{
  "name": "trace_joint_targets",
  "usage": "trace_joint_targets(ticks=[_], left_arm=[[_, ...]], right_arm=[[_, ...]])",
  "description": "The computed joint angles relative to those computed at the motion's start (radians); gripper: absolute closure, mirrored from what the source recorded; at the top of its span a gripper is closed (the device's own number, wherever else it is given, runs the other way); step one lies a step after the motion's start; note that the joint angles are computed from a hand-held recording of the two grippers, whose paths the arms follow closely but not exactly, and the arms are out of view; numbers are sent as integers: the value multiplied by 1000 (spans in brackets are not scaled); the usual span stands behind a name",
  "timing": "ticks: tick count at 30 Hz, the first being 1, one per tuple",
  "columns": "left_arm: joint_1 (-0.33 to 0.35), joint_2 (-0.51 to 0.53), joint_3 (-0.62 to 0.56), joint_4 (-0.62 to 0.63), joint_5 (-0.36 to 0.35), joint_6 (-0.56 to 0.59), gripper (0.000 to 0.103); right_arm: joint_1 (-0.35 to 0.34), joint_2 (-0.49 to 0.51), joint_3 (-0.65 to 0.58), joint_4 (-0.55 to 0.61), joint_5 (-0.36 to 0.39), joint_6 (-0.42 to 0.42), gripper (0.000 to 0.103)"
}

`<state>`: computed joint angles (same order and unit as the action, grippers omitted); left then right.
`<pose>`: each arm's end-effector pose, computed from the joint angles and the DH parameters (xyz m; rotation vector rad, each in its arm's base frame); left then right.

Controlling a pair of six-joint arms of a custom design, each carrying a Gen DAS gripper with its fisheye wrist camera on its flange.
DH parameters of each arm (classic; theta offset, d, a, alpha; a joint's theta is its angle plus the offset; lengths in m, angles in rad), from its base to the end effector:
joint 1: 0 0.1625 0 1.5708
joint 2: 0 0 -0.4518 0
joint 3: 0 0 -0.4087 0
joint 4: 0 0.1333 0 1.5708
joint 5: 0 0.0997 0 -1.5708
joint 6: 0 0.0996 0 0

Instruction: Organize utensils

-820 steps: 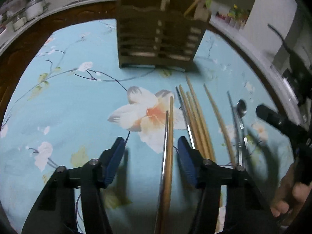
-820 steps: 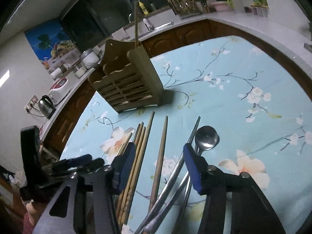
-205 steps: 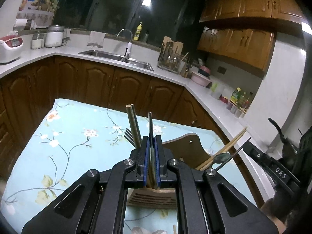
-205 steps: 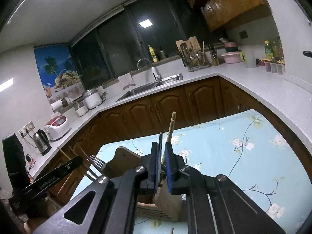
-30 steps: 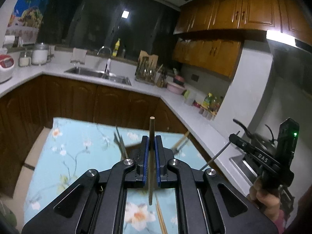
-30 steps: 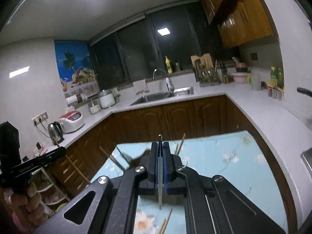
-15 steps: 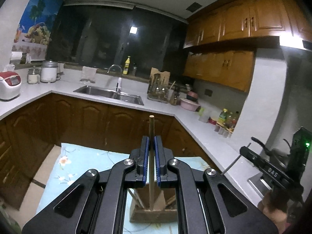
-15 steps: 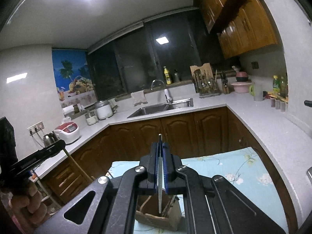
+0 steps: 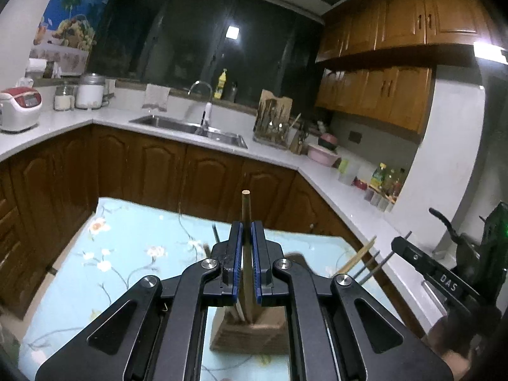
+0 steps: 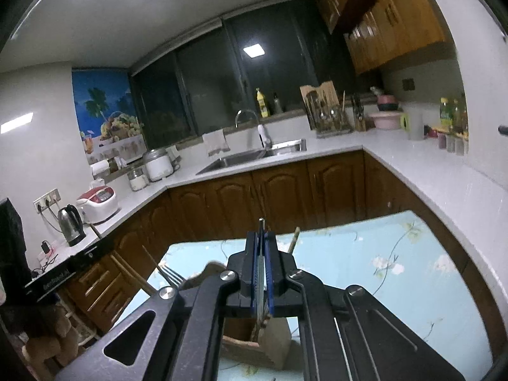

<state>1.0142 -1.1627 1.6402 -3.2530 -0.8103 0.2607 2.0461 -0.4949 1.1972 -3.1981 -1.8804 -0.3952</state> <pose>-0.1695 -0.6546 0.4566 0.3064 2.1674 -1.5598 0.4784 -0.7045 0.1356 0.9071 -2.4274 1.3032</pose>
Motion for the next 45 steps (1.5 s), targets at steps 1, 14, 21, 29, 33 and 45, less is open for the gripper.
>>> trace_joint_targets(ticks=[1, 14, 21, 29, 33, 45], left_arm=[[1, 2, 3, 4, -1, -6, 98], [17, -10, 44, 87, -10, -73, 97], [9, -12, 39, 117, 9, -93, 97], [4, -9, 31, 147, 33, -99, 96], [5, -15, 35, 176, 36, -123, 96], [-54, -100, 177, 63, 60, -140, 24]], right_arm=[[-3, 0, 1, 6, 0, 6, 99], [-22, 10, -1, 71, -14, 53, 98], [-25, 7, -5, 93, -5, 66, 98], [-33, 4, -7, 117, 16, 88, 94], [-32, 4, -8, 121, 11, 86, 93], [-41, -73, 127, -17, 80, 125, 15]])
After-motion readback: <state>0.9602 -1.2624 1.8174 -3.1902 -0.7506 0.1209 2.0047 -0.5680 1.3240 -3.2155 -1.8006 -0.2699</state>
